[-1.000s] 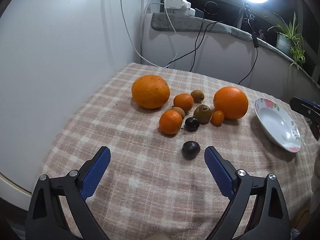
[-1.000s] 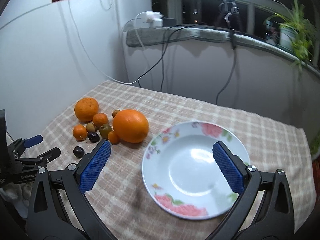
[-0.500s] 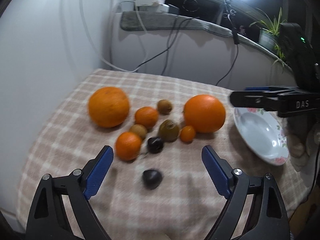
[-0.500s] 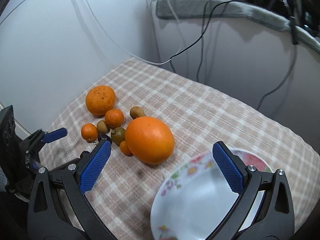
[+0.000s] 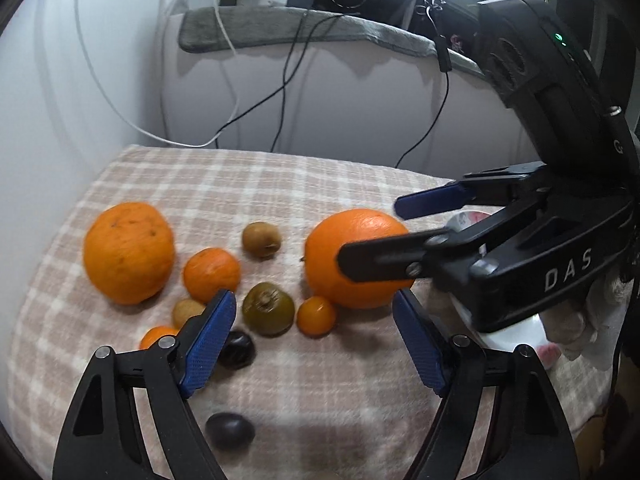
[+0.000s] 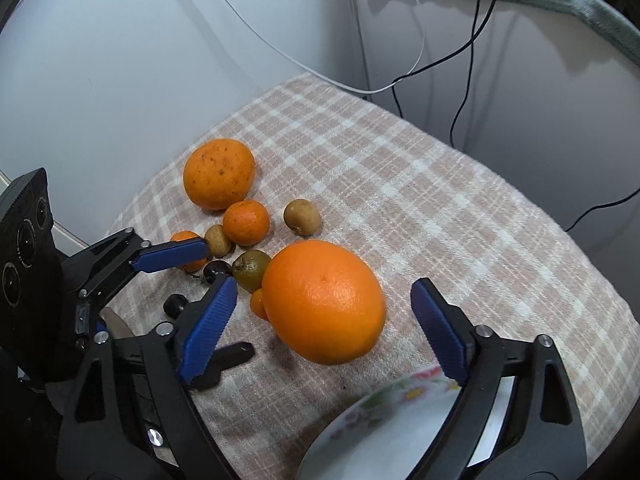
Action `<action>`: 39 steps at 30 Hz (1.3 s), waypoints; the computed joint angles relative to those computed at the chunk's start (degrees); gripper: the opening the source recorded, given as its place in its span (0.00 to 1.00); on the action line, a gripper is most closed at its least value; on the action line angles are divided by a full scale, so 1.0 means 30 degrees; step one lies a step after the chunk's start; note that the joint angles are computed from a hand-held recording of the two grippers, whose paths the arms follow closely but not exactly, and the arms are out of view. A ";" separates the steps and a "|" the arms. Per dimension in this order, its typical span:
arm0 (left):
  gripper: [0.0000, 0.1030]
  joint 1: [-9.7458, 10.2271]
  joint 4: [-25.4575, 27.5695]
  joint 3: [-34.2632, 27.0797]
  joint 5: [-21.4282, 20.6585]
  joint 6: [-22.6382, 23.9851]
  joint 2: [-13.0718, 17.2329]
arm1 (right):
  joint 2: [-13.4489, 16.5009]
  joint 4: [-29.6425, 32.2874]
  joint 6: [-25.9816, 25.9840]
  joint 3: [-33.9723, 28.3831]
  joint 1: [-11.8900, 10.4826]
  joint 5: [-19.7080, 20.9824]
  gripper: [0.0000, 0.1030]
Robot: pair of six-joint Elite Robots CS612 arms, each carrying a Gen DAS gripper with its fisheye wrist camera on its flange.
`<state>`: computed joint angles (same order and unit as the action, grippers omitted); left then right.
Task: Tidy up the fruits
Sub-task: 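Move the right tool to the large orange and close around it, then carry the large orange with the right tool over the white plate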
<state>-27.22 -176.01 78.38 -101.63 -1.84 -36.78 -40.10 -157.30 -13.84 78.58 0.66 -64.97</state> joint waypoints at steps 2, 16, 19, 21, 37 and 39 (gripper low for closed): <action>0.78 -0.0036 0.0263 -0.0287 -0.0122 0.0100 0.0108 | 0.0125 0.0686 -0.0200 -0.0268 -0.0017 0.0266 0.85; 0.75 0.0001 0.1517 -0.1503 -0.1551 0.0025 0.0694 | 0.0556 0.2089 -0.0343 -0.0965 -0.0118 0.0855 0.73; 0.66 0.0087 0.1724 -0.1775 -0.2197 0.0085 0.0814 | 0.0605 0.2092 -0.0003 -0.1012 -0.0178 0.1087 0.72; 0.60 0.0141 0.1822 -0.1803 -0.2707 0.0154 0.0824 | 0.0627 0.2153 0.0194 -0.1051 -0.0205 0.1183 0.72; 0.60 0.0146 0.1175 -0.1678 -0.2873 0.0528 0.0795 | 0.0449 0.1561 0.0926 -0.0774 -0.0262 0.1167 0.71; 0.60 0.0112 0.0907 -0.1534 -0.2801 0.0610 0.0688 | 0.0293 0.1271 0.0929 -0.0561 -0.0264 0.1163 0.71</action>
<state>-26.88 -173.29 73.78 -110.03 -0.01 -34.71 -39.22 -153.48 -11.06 76.90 -0.14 -61.48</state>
